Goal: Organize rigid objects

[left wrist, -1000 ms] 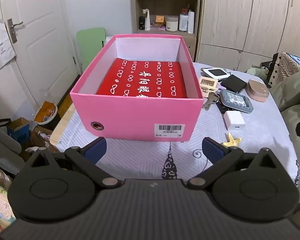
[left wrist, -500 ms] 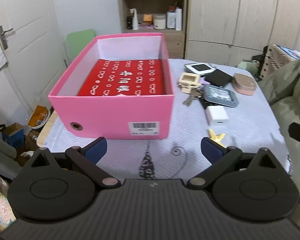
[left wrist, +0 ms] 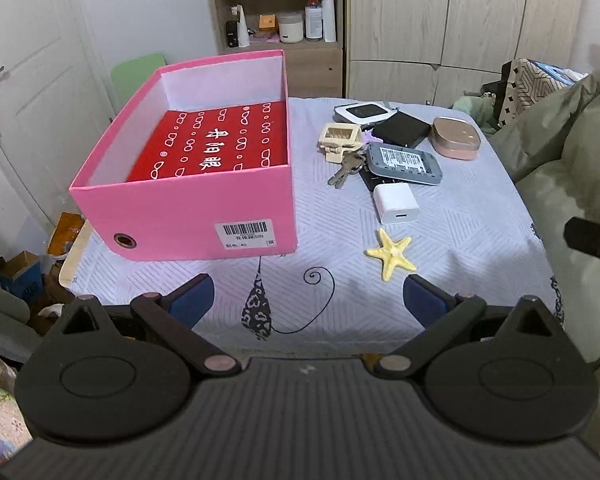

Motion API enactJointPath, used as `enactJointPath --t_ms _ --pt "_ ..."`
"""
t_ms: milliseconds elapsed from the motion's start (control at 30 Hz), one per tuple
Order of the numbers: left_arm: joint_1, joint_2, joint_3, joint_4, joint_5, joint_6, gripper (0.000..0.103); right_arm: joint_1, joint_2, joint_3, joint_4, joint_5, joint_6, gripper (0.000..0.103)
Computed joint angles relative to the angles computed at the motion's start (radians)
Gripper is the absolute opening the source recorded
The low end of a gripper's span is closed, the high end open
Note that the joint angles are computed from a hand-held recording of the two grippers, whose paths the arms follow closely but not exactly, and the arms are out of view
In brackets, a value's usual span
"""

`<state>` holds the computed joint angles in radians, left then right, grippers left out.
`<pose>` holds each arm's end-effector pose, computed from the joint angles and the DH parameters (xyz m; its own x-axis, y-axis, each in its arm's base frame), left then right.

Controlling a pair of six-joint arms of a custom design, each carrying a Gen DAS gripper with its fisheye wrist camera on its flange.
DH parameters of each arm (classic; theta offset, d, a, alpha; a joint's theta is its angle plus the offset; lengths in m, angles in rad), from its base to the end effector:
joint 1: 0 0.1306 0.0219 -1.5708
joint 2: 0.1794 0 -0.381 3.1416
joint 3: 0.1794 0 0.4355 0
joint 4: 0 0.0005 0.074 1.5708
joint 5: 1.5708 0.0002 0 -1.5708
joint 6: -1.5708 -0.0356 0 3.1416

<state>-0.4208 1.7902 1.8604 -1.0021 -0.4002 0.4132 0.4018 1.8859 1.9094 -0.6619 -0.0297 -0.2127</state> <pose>0.6150 -0.2606 0.4264 -0.7370 -0.0753 -0.6717 -0.1439 0.9885 0.0470 0.6679 0.2844 0.4107 -0.6232 -0.0356 -0.7812 -0.2878 0.9393 0.1868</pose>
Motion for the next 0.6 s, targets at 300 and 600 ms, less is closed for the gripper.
enactJointPath --t_ms 300,600 --pt "0.011 0.003 0.000 0.006 -0.003 -0.002 0.102 0.011 0.002 0.006 0.006 -0.011 0.006 0.103" --pt "0.023 -0.001 -0.010 0.011 0.015 0.017 0.102 0.022 0.009 0.015 -0.002 0.003 0.017 0.103"
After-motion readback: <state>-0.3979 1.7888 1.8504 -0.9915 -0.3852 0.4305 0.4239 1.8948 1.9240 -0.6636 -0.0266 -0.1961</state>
